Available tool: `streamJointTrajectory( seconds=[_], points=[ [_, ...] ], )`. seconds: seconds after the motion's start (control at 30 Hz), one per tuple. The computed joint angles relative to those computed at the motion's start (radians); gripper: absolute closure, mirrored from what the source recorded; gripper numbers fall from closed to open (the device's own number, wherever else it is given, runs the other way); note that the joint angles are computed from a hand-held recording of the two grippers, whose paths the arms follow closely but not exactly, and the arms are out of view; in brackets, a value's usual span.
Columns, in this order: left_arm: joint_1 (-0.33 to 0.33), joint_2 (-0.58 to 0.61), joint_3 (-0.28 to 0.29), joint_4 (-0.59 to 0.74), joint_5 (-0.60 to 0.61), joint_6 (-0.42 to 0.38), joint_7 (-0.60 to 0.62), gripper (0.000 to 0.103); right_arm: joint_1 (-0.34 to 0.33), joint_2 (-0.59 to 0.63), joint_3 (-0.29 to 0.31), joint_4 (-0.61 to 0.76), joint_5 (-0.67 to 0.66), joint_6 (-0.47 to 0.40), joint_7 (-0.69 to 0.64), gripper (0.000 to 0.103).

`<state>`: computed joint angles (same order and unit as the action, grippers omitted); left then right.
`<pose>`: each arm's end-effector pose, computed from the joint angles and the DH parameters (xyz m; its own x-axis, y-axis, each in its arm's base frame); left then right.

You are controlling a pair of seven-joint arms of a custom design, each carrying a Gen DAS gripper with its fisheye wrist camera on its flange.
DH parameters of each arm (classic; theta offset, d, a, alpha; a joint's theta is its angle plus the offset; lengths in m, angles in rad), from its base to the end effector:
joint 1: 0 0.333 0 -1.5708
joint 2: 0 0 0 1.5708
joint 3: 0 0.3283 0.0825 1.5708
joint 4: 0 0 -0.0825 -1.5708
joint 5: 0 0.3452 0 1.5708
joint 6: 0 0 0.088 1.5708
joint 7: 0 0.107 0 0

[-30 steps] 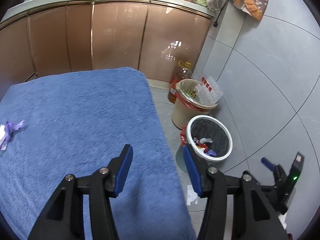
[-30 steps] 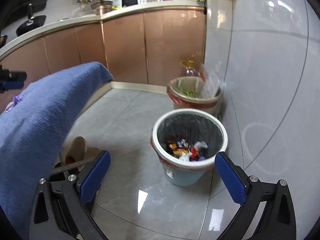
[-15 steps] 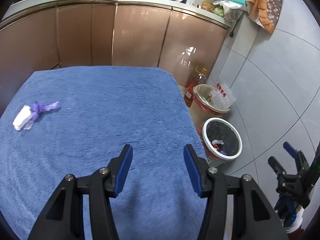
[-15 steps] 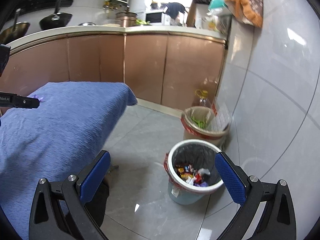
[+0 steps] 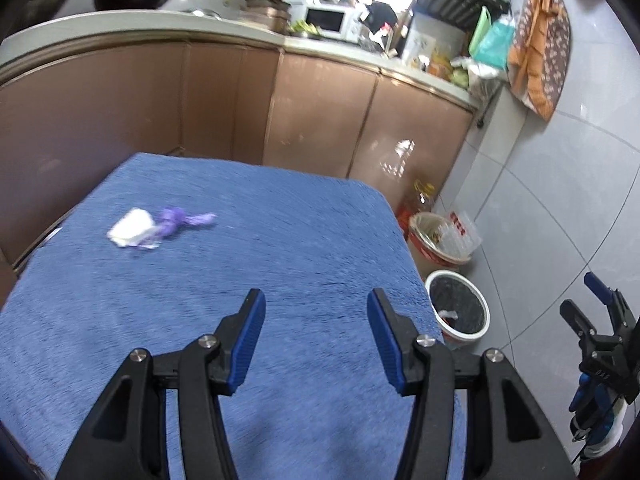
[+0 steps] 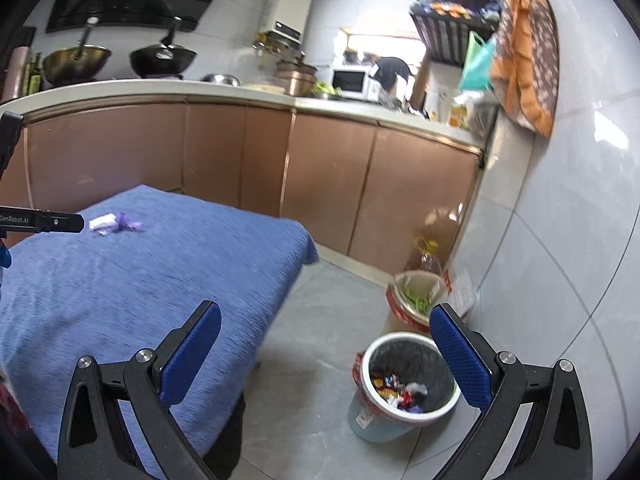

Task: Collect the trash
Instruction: 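Move both open tools back over the table toward the tissue and wrapper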

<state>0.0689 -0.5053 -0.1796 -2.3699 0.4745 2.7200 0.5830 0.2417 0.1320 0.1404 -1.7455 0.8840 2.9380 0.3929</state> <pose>0.4016 -0.0781 0.6263 0.3745 -0.8977 0.2322 -0.4984 -0.4060 -0.7660 0.5848 0.1746 0.6238 0.5946 -0.7810 0.1912 -0.2304 -0.3933 -0.8901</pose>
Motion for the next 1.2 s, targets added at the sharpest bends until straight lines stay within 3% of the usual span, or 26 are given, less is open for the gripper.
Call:
streamJointTrajectory(
  seconds=[0.1, 0.2, 0.43, 0.57, 0.67, 0.9, 1.2],
  points=[
    [0.014, -0.103, -0.003, -0.06, 0.009, -0.02, -0.026, 0.051, 0.006, -0.043, 0.009, -0.014, 0.041, -0.012, -0.041, 0.001],
    [0.038, -0.202, -0.014, -0.113, 0.022, -0.045, -0.058, 0.041, 0.021, -0.069, 0.0, -0.012, 0.072, -0.035, -0.055, 0.001],
    [0.04, -0.419, -0.015, -0.202, 0.02, -0.155, -0.083, 0.04, 0.062, -0.123, -0.022, -0.022, 0.158, -0.056, -0.111, 0.001],
    [0.035, -0.474, -0.018, -0.206, 0.021, -0.209, -0.084, 0.039, 0.077, -0.144, -0.038, -0.019, 0.229, -0.087, -0.159, 0.001],
    [0.028, -0.484, -0.021, -0.198, 0.024, -0.232, -0.081, 0.039, 0.078, -0.149, -0.053, -0.006, 0.272, -0.136, -0.173, 0.001],
    [0.025, -0.411, -0.014, -0.158, 0.035, -0.213, -0.077, 0.039, 0.062, -0.121, -0.065, 0.036, 0.233, -0.185, -0.106, 0.001],
    [0.08, -0.345, 0.033, -0.163, 0.052, -0.238, -0.073, 0.039, 0.046, 0.052, -0.025, 0.226, 0.031, -0.315, 0.094, 0.001]
  ],
)
